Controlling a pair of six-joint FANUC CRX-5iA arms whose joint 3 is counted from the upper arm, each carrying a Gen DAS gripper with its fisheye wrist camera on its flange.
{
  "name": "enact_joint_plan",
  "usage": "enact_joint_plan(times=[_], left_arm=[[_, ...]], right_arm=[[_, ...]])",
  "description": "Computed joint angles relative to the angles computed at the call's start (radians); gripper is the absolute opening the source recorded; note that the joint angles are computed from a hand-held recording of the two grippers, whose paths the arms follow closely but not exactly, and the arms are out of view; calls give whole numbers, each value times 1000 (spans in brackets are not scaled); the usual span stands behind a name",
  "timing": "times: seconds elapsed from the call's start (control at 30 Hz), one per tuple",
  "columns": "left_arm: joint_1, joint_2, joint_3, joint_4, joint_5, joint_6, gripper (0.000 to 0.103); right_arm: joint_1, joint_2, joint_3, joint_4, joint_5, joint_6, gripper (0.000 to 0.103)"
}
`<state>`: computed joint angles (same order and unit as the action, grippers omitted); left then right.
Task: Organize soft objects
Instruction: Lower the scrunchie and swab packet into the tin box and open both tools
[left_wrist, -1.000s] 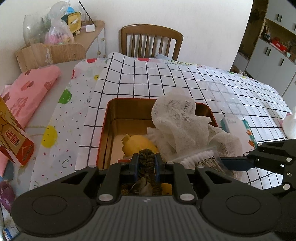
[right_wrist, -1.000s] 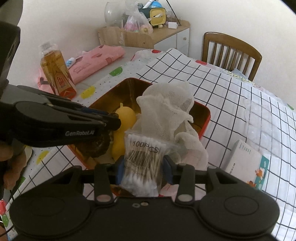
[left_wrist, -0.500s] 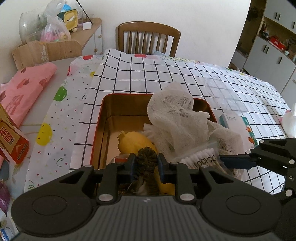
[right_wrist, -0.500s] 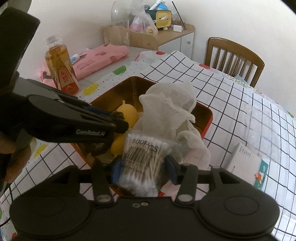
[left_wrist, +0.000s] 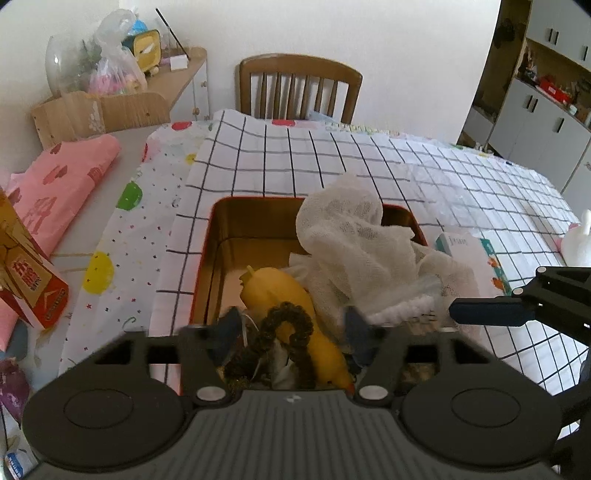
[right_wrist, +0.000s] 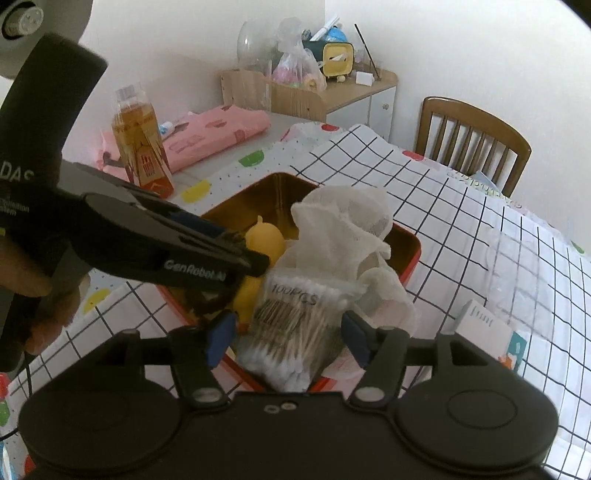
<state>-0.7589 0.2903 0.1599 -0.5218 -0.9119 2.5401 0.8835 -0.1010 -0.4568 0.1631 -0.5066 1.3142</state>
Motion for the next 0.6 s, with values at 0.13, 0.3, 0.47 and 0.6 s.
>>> enact_joint_plan(times=[0.13,0.3,0.47,0.6], left_arm=[[-6,-20,-12,-9,7,20,67],[-40,-34,0,-56,-21,32,72],[-81,-50,10,-110,-45,65,79],[-117,-59,23,-152,-71,89,80]], right_arm=[[-5,-17,1,-24,-1,22,67],[-12,-57,-8,-47,6,41,72],[-29,-92,-12,-77,5,54,77],[-40,-129,-33,-82,15,41,82]])
